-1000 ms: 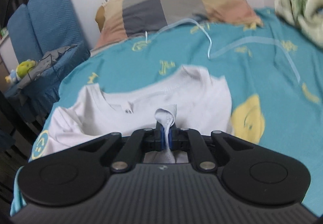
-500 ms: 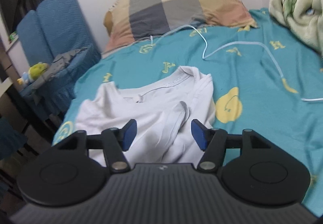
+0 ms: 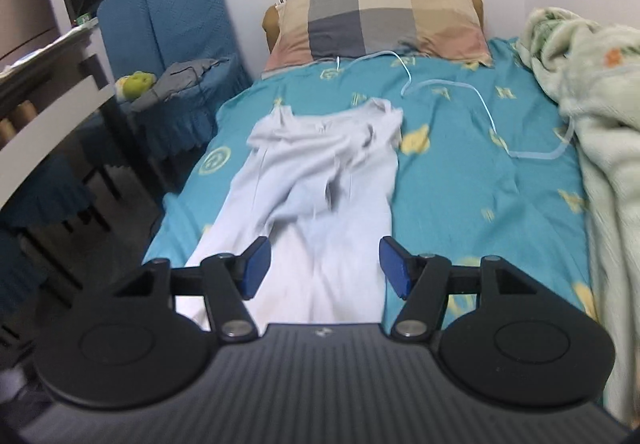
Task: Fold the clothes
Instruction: 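Release the T-shirt with the right gripper and move both tools back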
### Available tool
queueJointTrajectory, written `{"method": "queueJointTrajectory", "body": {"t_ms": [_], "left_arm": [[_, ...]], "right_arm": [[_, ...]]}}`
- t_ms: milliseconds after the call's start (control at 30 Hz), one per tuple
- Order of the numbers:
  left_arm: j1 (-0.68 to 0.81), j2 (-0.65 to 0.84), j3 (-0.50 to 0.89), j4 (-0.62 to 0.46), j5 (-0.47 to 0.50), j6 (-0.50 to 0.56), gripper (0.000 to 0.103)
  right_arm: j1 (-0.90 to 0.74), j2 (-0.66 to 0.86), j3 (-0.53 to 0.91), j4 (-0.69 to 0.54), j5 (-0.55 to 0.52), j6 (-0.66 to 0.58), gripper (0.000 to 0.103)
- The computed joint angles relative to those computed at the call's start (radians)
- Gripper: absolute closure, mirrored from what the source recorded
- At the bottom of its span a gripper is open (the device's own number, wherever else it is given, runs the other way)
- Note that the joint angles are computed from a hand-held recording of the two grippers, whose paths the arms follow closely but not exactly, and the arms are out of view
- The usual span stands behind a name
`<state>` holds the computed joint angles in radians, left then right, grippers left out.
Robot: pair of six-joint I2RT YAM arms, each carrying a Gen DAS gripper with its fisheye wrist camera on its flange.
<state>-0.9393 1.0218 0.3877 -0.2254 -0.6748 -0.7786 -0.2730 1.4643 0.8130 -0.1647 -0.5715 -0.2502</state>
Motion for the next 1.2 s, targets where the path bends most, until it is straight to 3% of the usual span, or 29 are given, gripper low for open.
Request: {"method": "queueJointTrajectory", "body": {"t_ms": [133,267,367,567,700,1000,1200], "left_arm": [[-0.105,-0.030,-0.010,-0.124,-0.075,-0.137,0.036],[-0.132,0.006,-0.001,-0.233,-0.126,-0.262,0.035],[-0.103,-0.029,-0.014,-0.256,-0.114,-0.296,0.035],[-0.020,0.014,0.000,-0.225,-0.036,-0.215,0.035],[0.035,0.095,0.045,-0.222,0.035,-0.172,0.035],[0.085,0.155,0.119,-0.362,0.103,-0.170,0.035],[0.179,0.118,0.114,-0.427,0.196,-0.092,0.035]], "right_arm": [[-0.099,-0.073,-0.072,-0.049,-0.069,-0.059,0.041],[-0.101,-0.070,-0.114,0.016,-0.037,-0.081,0.041],[-0.087,-0.029,-0.123,0.053,-0.034,-0.105,0.041],[-0.094,0.060,-0.150,0.191,-0.065,-0.152,0.041],[-0.157,0.130,-0.080,0.132,-0.181,-0.185,0.041],[-0.133,0.193,0.025,-0.049,-0.250,-0.383,0.041],[-0.117,0.259,0.092,-0.112,-0.263,-0.383,0.041]]}}
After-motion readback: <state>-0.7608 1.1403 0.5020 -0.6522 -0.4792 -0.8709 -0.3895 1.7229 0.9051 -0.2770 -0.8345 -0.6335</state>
